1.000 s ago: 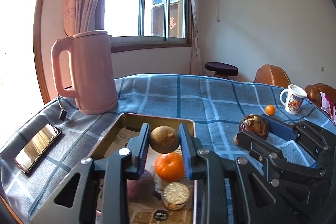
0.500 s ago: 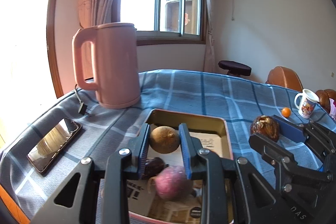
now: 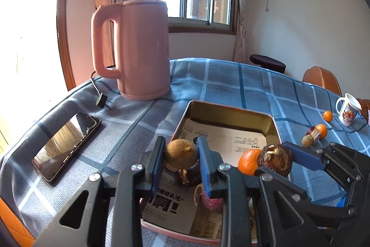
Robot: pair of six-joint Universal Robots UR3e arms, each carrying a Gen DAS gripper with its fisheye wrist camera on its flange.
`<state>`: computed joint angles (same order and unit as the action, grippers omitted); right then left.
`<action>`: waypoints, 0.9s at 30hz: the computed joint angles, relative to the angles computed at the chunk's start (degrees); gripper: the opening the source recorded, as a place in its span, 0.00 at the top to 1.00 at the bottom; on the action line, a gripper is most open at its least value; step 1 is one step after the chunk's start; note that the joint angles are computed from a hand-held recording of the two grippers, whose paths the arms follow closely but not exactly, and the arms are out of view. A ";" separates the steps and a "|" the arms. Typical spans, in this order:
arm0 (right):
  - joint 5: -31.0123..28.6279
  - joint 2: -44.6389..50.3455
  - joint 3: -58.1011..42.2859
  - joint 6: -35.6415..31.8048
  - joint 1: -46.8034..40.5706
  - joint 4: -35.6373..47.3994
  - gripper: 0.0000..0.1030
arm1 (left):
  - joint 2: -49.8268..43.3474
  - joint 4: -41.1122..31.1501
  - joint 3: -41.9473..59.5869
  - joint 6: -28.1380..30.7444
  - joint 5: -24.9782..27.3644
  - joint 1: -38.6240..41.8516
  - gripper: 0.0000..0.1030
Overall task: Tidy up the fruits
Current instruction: 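Open both tools to drop the pear and pastry into the tin, then grasp another brown pear with the left tool while the right tool moves toward a mandarin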
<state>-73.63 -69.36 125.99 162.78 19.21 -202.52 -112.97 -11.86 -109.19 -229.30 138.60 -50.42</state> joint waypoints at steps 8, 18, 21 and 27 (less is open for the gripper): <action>0.90 -0.12 -1.61 -0.81 0.15 5.39 0.42 | 0.32 -3.67 0.59 -2.86 1.02 -0.47 0.43; 8.24 -12.04 13.27 -5.69 -15.35 -0.77 0.43 | -4.09 -6.72 11.28 -1.27 5.16 -4.95 0.35; 10.66 -15.91 16.24 -6.45 -24.48 0.05 0.42 | -9.78 -9.28 21.42 3.02 4.46 -6.33 0.35; 11.47 -16.07 15.11 -3.49 -35.80 0.96 0.42 | -23.16 -17.28 45.70 11.52 -0.27 -6.99 0.35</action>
<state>-62.15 -85.43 141.10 159.29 -16.59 -201.56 -136.13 -29.14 -63.49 -217.78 138.33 -57.41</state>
